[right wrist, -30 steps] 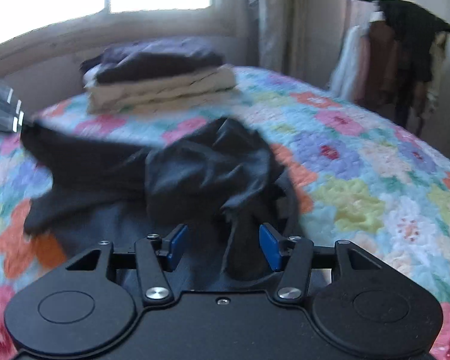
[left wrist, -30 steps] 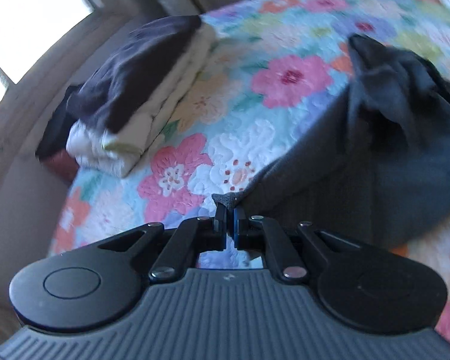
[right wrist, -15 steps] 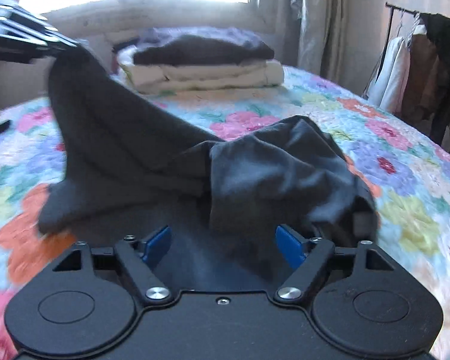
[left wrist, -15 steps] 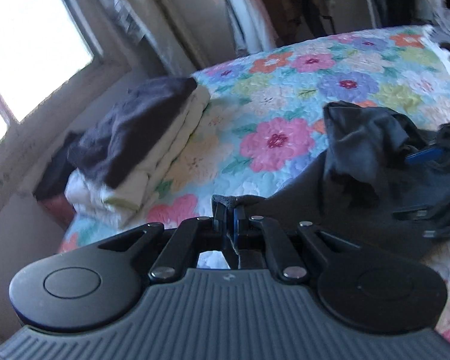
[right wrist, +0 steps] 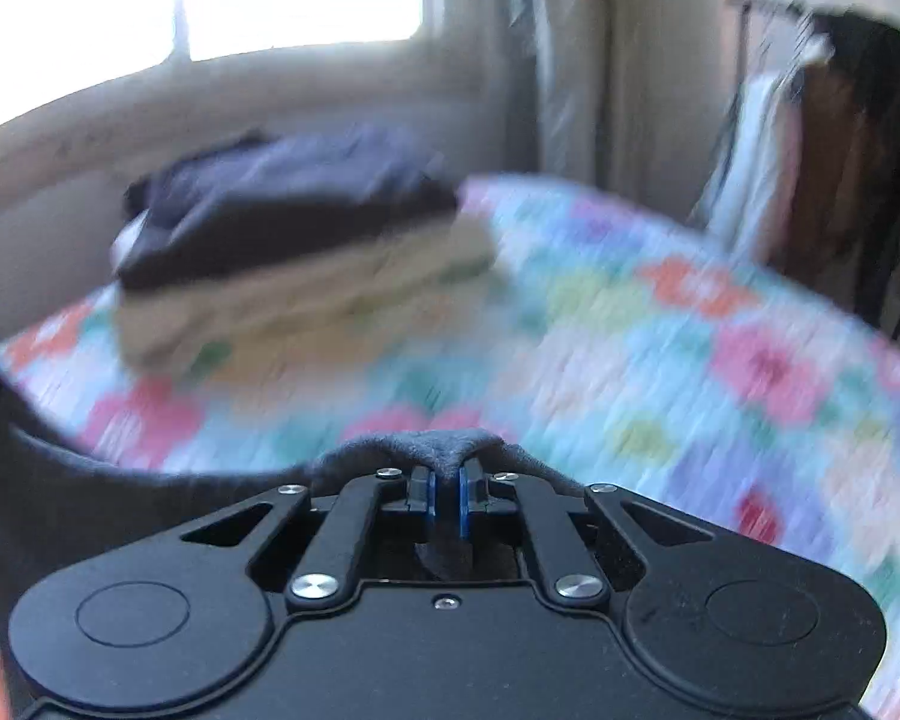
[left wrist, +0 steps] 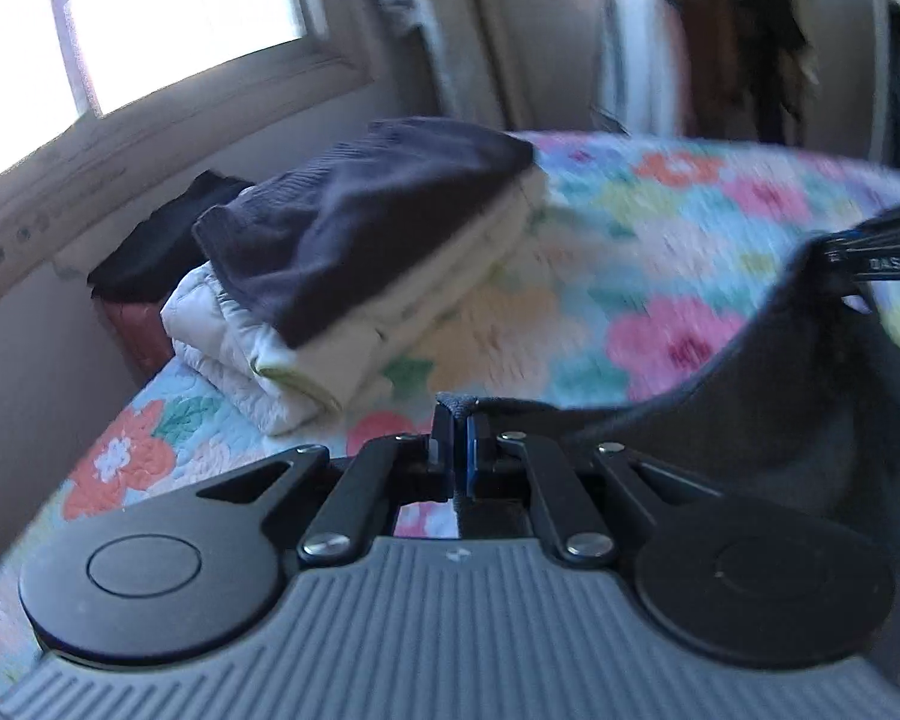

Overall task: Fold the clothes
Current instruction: 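Lay the shirt flat on the bed and open both tools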

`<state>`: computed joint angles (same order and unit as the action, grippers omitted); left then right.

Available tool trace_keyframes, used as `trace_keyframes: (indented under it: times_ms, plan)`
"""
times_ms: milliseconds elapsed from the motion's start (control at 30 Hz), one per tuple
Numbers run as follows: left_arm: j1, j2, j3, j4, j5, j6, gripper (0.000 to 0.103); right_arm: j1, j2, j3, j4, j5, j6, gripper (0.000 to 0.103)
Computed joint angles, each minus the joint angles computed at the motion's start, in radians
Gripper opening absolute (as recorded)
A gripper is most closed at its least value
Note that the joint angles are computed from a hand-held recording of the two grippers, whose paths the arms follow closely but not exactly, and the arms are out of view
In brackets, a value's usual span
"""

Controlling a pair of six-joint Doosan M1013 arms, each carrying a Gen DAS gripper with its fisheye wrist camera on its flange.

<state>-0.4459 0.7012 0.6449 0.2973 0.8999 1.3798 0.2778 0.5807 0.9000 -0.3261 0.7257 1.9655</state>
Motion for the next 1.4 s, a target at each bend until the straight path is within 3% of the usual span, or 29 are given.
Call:
trace_keyframes:
  times_ms: [33,67,133,200,233,300,400,533,700,767,967,1067,1167,1333,1367,1400]
  plan:
    - [0.004,0.028,-0.045,0.002,0.021,-0.032,0.005,-0.003,0.003,-0.004,-0.022,-0.022,0.033,0.013]
    - [0.007,0.062,-0.099,-0.004,0.058,-0.053,0.013,-0.007,0.006,-0.008,-0.046,-0.044,0.067,0.026]
    - [0.017,0.133,-0.212,-0.053,0.151,-0.069,0.024,-0.015,0.014,-0.033,-0.022,-0.002,0.107,0.049]
    - [0.029,0.182,-0.285,-0.131,0.231,-0.077,0.031,-0.018,-0.012,0.000,0.002,0.038,0.154,0.051]
    - [0.033,0.180,-0.270,-0.163,0.239,-0.078,0.033,-0.020,-0.029,0.025,0.015,0.053,0.173,0.051]
    - [0.034,0.146,-0.181,-0.207,0.216,-0.057,0.040,-0.026,-0.080,0.101,0.061,0.059,0.173,0.053]
    - [0.032,0.058,0.009,-0.259,0.122,-0.005,0.046,-0.028,-0.181,0.259,0.129,0.036,0.146,0.056]
    - [0.032,-0.054,0.214,-0.370,0.019,0.134,0.047,-0.013,-0.302,0.458,0.165,-0.032,0.107,0.062]
    - [0.025,-0.165,0.407,-0.503,-0.075,0.320,0.050,0.042,-0.418,0.658,-0.129,-0.083,0.325,0.064]
    - [0.017,-0.203,0.476,-0.534,-0.114,0.345,0.054,0.043,-0.446,0.704,-0.127,-0.083,0.388,0.064]
    - [0.025,-0.235,0.560,-0.688,-0.098,0.330,0.060,-0.006,-0.459,0.721,0.108,-0.081,0.151,0.068]
    - [0.018,-0.242,0.578,-0.655,-0.116,0.301,0.061,-0.030,-0.463,0.734,0.237,-0.081,0.015,0.071]
    - [-0.001,-0.247,0.579,-0.578,-0.108,0.318,0.072,-0.065,-0.470,0.744,0.480,-0.038,-0.232,0.071]
    - [-0.022,-0.199,0.512,-0.441,-0.040,0.289,0.079,-0.039,-0.456,0.724,0.423,0.015,-0.292,0.080]
    - [-0.023,-0.185,0.492,-0.418,-0.029,0.274,0.077,-0.036,-0.447,0.718,0.404,0.026,-0.280,0.080]
    - [-0.022,-0.176,0.478,-0.407,-0.026,0.263,0.067,-0.033,-0.437,0.714,0.374,0.034,-0.249,0.080]
